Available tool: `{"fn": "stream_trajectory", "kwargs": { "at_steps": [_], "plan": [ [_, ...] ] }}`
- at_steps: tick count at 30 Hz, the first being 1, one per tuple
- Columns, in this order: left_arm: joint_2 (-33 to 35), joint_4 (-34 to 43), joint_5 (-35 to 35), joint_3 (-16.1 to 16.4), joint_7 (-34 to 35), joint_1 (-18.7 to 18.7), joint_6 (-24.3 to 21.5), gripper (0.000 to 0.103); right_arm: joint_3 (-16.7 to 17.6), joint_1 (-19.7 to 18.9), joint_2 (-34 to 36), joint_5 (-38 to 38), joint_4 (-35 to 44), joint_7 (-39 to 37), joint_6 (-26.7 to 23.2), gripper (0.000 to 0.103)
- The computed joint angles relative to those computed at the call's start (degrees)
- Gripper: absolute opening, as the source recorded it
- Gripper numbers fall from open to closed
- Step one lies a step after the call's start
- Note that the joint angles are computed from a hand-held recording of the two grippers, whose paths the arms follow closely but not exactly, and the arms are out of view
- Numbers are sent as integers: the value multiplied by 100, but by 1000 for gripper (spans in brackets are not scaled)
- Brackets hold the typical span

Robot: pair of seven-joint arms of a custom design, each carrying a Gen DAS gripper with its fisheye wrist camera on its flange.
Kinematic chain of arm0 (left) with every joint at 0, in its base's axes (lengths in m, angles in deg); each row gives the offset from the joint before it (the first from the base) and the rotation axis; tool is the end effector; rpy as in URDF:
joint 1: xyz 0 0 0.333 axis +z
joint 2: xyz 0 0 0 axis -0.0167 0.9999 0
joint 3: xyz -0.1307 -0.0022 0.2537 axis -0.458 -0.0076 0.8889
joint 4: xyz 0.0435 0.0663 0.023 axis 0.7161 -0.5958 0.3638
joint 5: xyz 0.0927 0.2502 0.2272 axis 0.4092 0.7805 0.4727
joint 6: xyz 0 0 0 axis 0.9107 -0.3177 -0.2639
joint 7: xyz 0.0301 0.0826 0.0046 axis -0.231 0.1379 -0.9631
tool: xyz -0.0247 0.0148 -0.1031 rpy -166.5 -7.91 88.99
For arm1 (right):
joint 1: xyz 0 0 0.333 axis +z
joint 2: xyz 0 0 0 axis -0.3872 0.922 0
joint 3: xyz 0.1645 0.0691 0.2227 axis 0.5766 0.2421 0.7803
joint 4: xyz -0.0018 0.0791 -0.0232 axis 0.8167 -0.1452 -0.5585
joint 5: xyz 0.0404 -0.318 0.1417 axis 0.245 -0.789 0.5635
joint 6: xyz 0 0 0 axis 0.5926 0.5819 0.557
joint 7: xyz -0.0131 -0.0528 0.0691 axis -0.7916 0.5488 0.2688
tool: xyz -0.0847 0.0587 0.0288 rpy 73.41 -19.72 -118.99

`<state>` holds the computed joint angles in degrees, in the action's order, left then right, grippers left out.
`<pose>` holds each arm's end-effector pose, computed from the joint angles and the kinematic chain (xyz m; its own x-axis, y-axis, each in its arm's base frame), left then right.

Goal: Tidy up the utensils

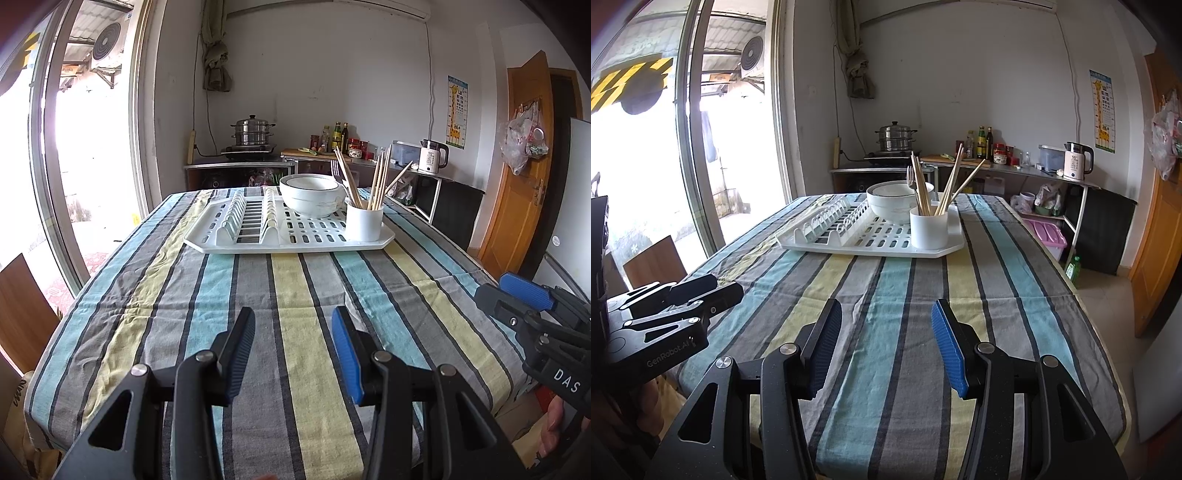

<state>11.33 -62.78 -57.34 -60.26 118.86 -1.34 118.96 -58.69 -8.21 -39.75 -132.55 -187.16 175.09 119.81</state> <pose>0.4639 -0.0453 0.5267 -0.0682 -0.9964 0.0497 -0.5202 -0.0070 -0.8540 0.4846 0.2392 0.5287 0.3166 -0.9468 -0.0583 -0.4639 -0.1010 -0.8801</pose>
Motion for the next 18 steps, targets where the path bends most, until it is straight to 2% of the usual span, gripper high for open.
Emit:
{"fn": "stream_trajectory", "kwargs": {
  "at_steps": [2, 4, 7, 10, 18],
  "plan": [
    [-10, -9, 58, -87, -51, 104, 6, 45, -1, 1, 5, 13, 5, -13, -3, 52],
    [-7, -15, 48, -45, -39, 55, 15, 45, -2, 1, 5, 18, 3, -19, 0, 52],
    [-19, -29, 149, -208, -145, 242, 37, 45, -1, 3, 1, 39, 1, -34, -7, 52],
    [-24, -38, 139, -118, -121, 139, 42, 45, 0, -1, 1, 4, 8, -4, -12, 52],
    [-20, -46, 311, -333, -281, 383, 65, 45, 3, -5, -3, 11, 0, -9, -7, 52]
  ]
}}
